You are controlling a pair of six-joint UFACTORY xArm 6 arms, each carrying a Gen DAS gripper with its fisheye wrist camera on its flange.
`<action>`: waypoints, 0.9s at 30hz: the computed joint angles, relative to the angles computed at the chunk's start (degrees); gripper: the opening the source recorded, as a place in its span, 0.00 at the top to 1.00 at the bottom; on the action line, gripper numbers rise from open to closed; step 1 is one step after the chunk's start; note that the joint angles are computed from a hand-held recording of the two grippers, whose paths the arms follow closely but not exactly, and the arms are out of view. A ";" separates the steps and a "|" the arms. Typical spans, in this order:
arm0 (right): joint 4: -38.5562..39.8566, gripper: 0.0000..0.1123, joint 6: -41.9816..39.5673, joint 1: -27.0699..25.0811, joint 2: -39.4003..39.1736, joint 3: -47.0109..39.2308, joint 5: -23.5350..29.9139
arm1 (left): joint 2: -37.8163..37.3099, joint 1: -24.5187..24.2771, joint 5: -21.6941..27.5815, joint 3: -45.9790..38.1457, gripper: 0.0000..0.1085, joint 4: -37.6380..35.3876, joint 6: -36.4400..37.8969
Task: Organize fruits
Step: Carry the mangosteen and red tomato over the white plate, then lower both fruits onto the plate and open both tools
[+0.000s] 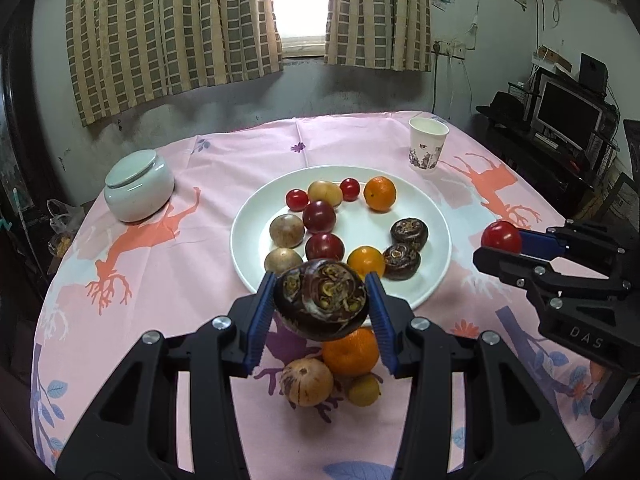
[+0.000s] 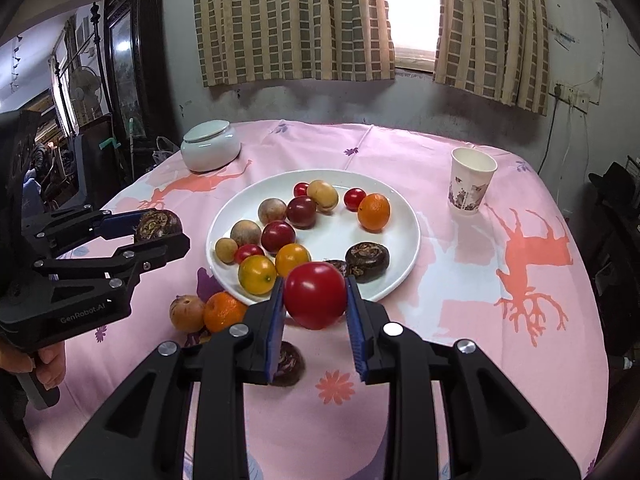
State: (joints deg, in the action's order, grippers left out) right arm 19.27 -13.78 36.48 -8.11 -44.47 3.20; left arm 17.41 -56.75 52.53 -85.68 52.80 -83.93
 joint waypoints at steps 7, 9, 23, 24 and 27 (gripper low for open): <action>5.60 0.74 -4.36 -0.21 10.02 -8.97 1.34 | 5.13 3.96 -2.05 -3.65 0.58 -3.46 2.28; 4.18 0.74 -3.13 -0.69 12.28 -10.92 1.73 | 6.19 5.08 -2.67 -4.15 0.58 -4.34 2.81; -1.94 0.73 4.26 -2.21 20.20 -18.33 3.57 | 10.22 8.25 -4.77 -7.42 0.50 -6.60 3.93; -0.69 0.73 3.85 -2.18 20.78 -19.02 3.94 | 10.16 8.03 -4.25 -7.56 0.41 -5.66 3.48; 2.01 0.70 3.29 -2.17 21.17 -19.61 4.73 | 8.97 7.28 -3.27 -6.85 0.35 -2.76 1.64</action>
